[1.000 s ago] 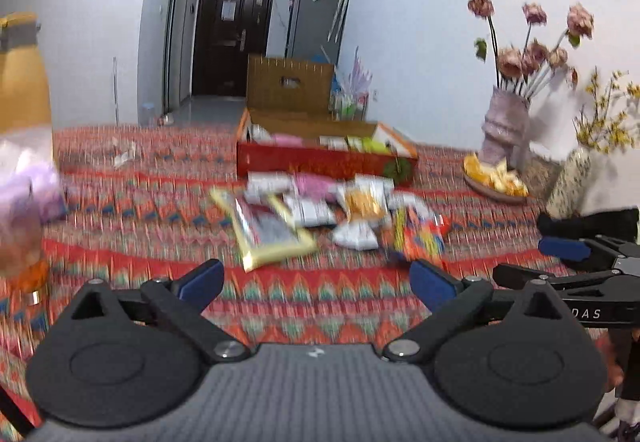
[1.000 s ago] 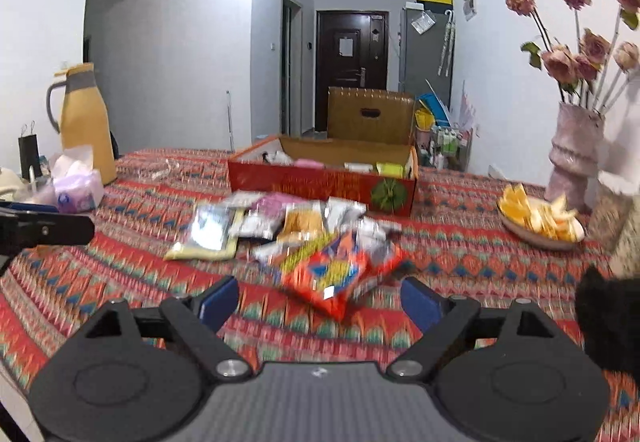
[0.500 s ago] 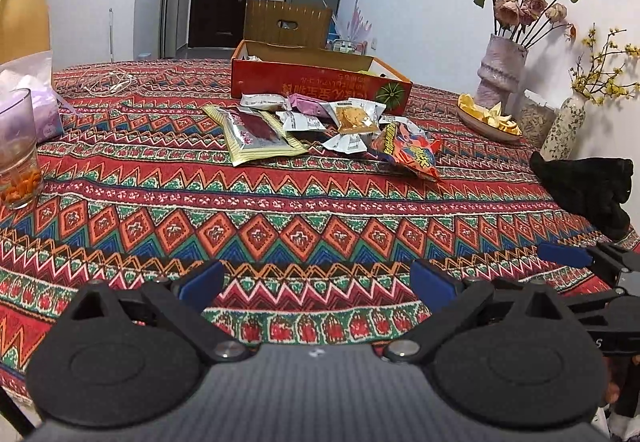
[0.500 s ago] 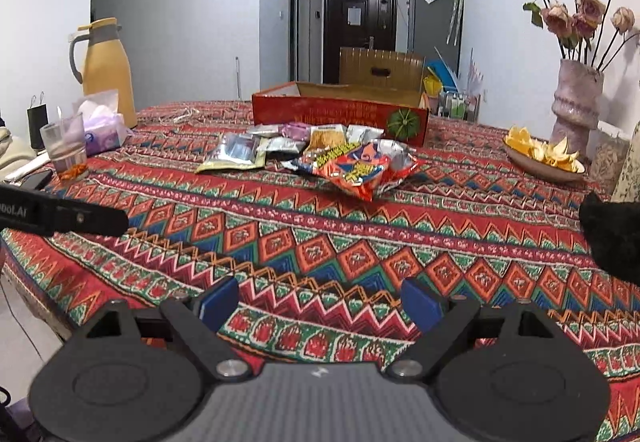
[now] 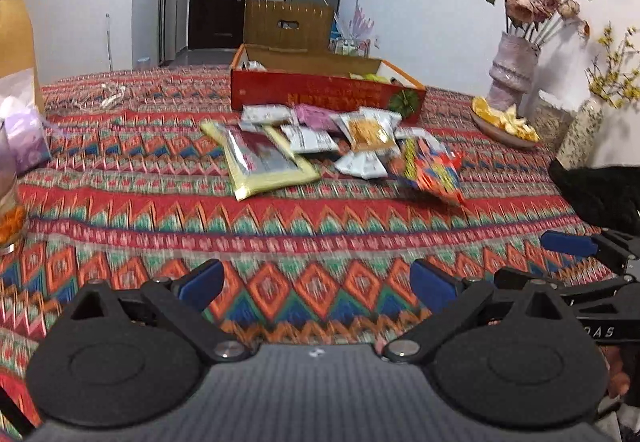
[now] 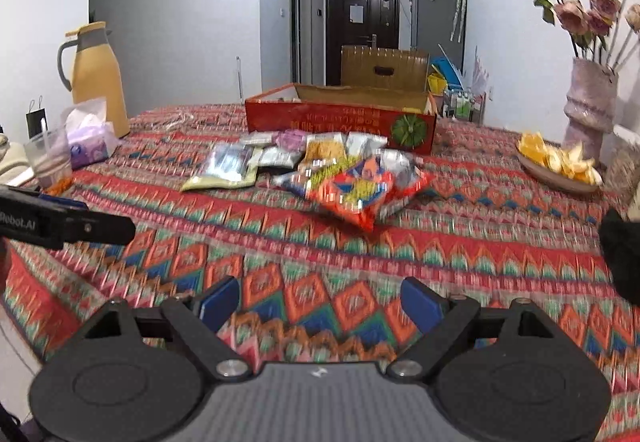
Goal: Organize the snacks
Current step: 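Grasp a white printed packet with the left tool while the right tool grasps a pumpkin oat crisp packet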
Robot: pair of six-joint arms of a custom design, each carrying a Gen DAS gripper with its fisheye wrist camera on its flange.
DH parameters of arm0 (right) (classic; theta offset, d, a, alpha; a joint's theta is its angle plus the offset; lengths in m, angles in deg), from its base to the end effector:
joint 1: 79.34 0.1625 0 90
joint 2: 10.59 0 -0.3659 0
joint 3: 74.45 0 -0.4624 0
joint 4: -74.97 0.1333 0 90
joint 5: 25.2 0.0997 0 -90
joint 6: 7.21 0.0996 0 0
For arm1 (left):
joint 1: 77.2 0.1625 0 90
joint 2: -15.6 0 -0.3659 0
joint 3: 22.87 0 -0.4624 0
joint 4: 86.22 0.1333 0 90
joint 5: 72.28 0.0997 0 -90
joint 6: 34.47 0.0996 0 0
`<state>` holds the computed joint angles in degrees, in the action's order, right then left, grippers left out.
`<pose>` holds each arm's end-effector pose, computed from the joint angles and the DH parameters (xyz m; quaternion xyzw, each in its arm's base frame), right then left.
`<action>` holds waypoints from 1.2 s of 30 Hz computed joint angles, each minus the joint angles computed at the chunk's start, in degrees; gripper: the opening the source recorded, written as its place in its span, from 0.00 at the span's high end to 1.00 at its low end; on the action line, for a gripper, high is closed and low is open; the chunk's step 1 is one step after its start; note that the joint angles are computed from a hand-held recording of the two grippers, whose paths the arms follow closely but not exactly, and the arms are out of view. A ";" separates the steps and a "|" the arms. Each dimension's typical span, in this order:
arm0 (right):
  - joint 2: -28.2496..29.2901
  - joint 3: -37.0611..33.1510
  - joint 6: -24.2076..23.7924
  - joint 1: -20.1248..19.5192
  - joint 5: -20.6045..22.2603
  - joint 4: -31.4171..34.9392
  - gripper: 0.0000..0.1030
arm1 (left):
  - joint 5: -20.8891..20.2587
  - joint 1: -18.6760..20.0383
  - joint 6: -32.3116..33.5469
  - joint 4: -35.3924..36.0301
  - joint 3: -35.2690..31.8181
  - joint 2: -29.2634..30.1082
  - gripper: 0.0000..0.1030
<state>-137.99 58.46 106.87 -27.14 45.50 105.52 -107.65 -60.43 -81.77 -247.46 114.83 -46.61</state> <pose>-0.0252 -0.3036 0.2728 0.2872 -0.8338 0.3936 0.2594 -0.3035 -0.3155 -0.0263 0.2158 0.8614 -0.3818 0.2561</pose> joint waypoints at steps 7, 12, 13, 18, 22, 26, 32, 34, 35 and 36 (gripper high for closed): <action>17.52 -12.16 2.86 15.14 10.19 -6.43 0.16 | 2.91 6.68 13.52 -9.26 -5.62 4.01 0.02; 32.37 -23.29 4.38 22.42 15.94 -8.67 0.18 | 3.91 10.68 20.66 -14.08 -9.48 6.47 0.02; 35.15 -25.48 5.05 23.39 16.91 -8.74 0.21 | 4.06 11.40 21.68 -14.66 -10.10 6.91 0.02; 46.84 -34.18 8.02 26.15 21.08 -12.47 0.29 | 3.57 15.27 27.68 -18.19 -14.72 10.22 0.02; 51.83 -37.94 8.79 26.46 23.38 -13.02 0.47 | 0.32 18.43 32.26 -19.23 -19.99 14.10 0.03; 52.21 -38.57 9.33 24.83 21.87 -11.98 0.61 | -3.26 20.64 39.21 -19.90 -26.72 19.51 0.07; 46.09 -34.80 12.46 20.53 17.59 -13.60 0.61 | -6.63 23.81 43.60 -14.16 -36.69 27.17 0.30; 44.55 -34.14 14.21 18.62 15.32 -13.67 0.61 | -6.43 24.52 44.06 -13.24 -38.69 29.01 0.35; 43.88 -33.80 15.24 17.81 14.43 -14.03 0.61 | -6.25 24.86 43.54 -13.09 -39.42 29.69 0.41; 43.55 -33.74 15.88 17.40 14.14 -14.20 0.61 | -6.31 25.16 42.55 -12.72 -39.68 29.82 0.48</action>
<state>-94.44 24.73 122.75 -9.74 59.65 91.31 -113.96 -35.27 -39.22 -260.18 75.16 -16.79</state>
